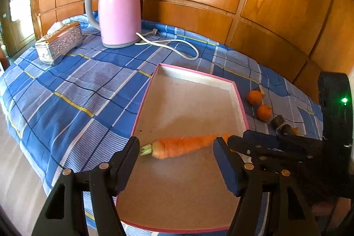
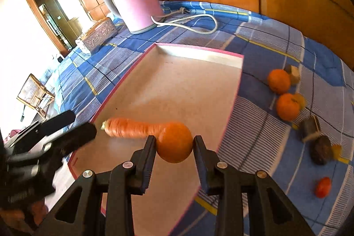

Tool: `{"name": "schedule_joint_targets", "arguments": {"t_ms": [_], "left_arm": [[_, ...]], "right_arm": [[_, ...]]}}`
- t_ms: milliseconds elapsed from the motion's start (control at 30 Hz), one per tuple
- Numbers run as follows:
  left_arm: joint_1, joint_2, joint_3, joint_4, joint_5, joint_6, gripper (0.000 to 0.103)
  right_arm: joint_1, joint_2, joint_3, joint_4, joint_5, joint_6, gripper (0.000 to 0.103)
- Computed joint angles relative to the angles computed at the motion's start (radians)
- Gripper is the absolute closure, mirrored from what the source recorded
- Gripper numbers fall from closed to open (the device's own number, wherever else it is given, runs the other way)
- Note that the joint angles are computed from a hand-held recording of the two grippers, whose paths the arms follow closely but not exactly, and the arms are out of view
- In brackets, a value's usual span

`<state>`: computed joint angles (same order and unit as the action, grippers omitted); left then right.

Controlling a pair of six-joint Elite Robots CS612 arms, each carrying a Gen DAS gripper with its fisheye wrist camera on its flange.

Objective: Organize fruits
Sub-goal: 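Lower the large orange into the tray and open the right tool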

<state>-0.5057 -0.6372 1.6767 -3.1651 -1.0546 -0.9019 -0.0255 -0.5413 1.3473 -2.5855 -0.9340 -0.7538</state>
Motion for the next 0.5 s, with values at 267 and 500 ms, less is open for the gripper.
{"name": "schedule_joint_targets", "arguments": {"t_ms": [267, 500], "left_arm": [[0.0, 0.0, 0.001, 0.029, -0.003, -0.01, 0.034], [0.015, 0.008, 0.003, -0.018, -0.092, -0.051, 0.034]], "right_arm": [[-0.009, -0.01, 0.035, -0.055, 0.003, 0.038, 0.063], [-0.049, -0.015, 0.063, -0.118, 0.003, 0.124, 0.063]]}}
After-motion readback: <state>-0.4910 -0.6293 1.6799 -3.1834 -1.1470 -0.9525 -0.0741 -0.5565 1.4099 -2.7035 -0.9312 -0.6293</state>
